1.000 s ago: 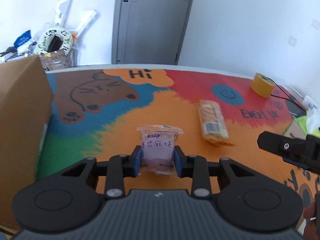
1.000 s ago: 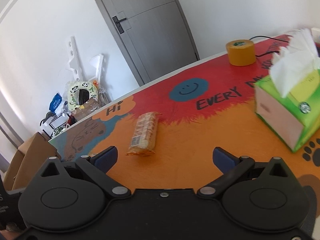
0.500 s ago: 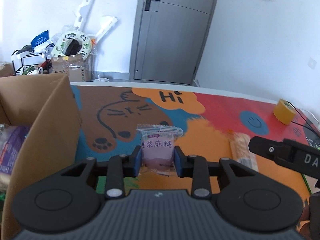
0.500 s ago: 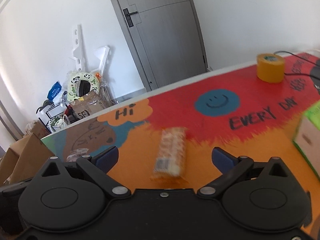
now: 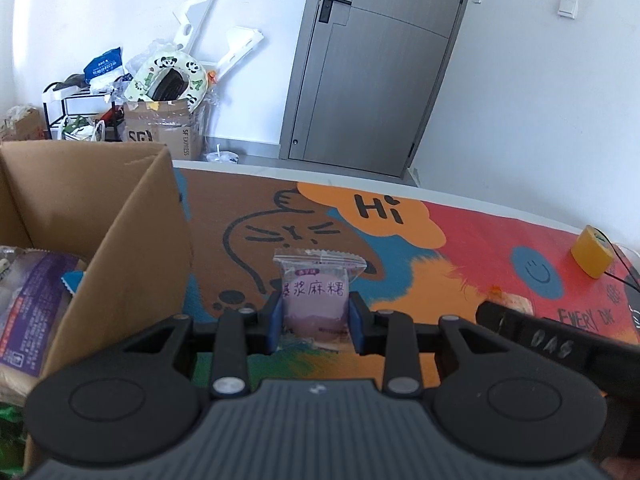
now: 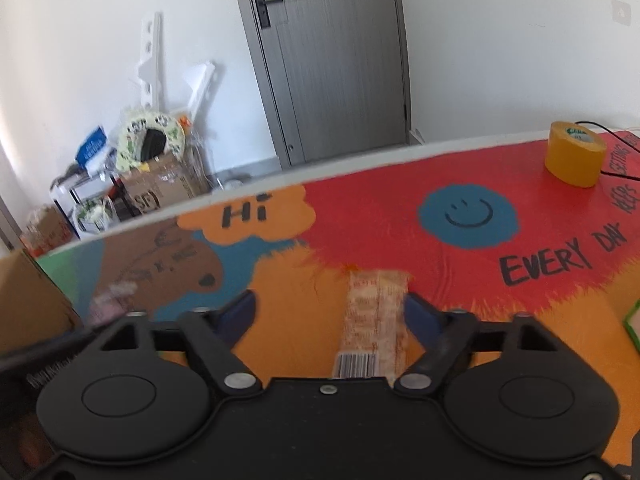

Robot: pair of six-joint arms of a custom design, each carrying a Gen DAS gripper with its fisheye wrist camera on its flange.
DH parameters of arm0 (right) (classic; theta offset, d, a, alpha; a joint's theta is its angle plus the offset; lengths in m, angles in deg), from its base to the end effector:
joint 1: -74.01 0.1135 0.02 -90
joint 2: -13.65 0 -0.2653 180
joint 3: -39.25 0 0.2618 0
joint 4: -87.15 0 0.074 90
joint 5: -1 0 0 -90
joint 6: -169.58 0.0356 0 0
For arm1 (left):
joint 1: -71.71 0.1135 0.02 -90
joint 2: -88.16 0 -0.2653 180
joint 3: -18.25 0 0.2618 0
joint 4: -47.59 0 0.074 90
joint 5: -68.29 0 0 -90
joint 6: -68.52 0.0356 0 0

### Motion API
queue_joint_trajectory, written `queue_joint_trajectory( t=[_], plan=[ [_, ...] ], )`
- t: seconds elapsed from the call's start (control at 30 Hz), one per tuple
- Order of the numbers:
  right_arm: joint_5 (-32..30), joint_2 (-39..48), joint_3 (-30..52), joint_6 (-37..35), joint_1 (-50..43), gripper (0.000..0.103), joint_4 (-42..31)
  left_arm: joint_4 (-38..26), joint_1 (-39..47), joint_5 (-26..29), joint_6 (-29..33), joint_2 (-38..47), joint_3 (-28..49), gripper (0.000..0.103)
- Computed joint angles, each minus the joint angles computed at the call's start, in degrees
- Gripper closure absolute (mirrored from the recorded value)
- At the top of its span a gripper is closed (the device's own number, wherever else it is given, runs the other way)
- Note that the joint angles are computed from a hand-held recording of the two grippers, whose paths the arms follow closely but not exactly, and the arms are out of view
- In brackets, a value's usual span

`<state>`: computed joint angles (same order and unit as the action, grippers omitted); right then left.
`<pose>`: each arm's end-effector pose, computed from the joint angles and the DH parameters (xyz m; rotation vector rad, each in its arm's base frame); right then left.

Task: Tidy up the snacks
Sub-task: 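Grasp the pink packet with the left gripper while the right grasps the biscuit bar, then carry both held snacks with both grippers over the cardboard box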

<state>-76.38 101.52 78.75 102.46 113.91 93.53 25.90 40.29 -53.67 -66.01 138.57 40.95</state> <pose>0.2082 0.1639 0.1102 -0.2283 2.2911 0.3163 0.1383 -0.0624 0.1171 -0.4954 2.2160 -0.0042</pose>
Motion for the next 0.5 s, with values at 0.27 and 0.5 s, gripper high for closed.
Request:
queue_joint_trajectory(
  t=[0.27, 0.5],
  plan=[
    [3.7, -6.2, -3.7, -2.7, 0.1, 0.078, -3.9, -5.9, -7.6, -4.2, -5.5, -2.4, 0.8, 0.071],
    [-0.9, -18.8, -12.8, -1.1, -3.4, 0.08, -5.3, -15.6, -19.2, -10.2, -15.8, -4.6, 2.3, 0.071]
  ],
)
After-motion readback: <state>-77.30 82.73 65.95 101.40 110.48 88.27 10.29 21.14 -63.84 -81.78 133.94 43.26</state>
